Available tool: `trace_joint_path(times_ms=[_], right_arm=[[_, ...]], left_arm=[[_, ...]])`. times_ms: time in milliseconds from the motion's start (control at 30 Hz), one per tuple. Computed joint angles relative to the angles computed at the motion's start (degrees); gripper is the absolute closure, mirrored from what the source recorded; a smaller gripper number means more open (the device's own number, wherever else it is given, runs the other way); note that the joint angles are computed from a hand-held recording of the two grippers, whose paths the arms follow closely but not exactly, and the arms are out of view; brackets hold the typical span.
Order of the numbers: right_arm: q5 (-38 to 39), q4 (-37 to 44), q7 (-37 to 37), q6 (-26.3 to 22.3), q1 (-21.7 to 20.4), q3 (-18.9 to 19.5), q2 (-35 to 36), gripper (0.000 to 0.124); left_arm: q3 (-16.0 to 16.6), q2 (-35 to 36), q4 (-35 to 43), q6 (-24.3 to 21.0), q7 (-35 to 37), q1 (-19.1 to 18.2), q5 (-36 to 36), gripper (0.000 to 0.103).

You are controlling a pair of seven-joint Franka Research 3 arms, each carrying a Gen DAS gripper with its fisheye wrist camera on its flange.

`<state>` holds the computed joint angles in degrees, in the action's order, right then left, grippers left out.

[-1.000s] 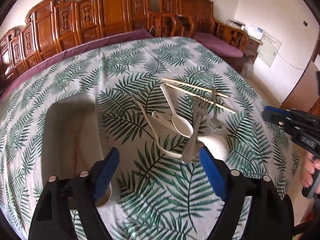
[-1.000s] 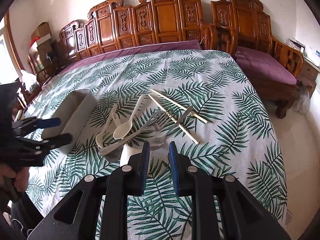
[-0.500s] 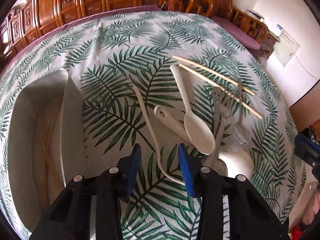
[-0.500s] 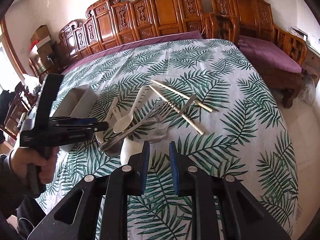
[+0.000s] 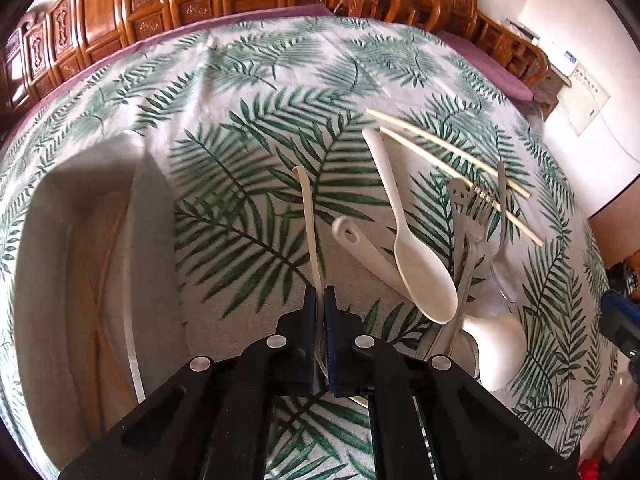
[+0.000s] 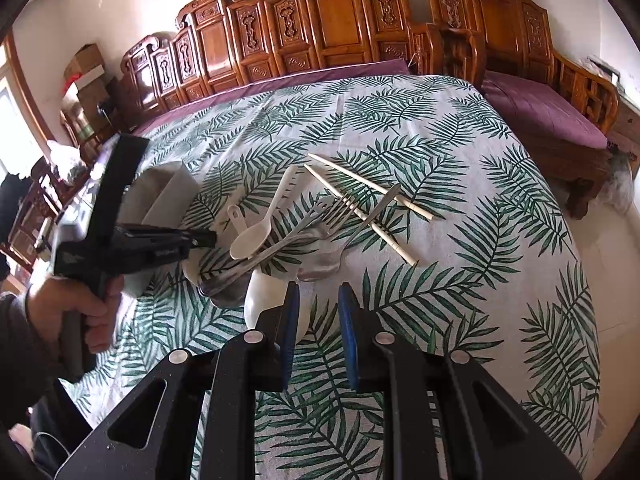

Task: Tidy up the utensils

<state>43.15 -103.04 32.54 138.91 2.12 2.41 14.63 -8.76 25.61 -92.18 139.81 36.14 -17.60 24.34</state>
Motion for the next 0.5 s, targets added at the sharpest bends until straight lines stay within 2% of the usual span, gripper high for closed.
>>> trace_joint_path(times_ms=[233,333,500], right_arm=[[-2.6,3.0,3.0,1.4,0.9,0.2,2.9,0.102],[-3.9,5.6,4.1,1.1,1.1,0.6,4.6,0.102],[-9.4,11.0,9.9,-0.5,2.6,0.3,9.0,0.102]], left_arm=[[-0.2,-7.3,-8.5,6.5,-1.2,1.1,1.2,0.1],[-0.6,-10.1,-11.2,7.8,-1.6,1.2,2.1,0.1],[-1.4,-13.4,-14.1,9.2,-2.1,1.2,3.6,0.1]])
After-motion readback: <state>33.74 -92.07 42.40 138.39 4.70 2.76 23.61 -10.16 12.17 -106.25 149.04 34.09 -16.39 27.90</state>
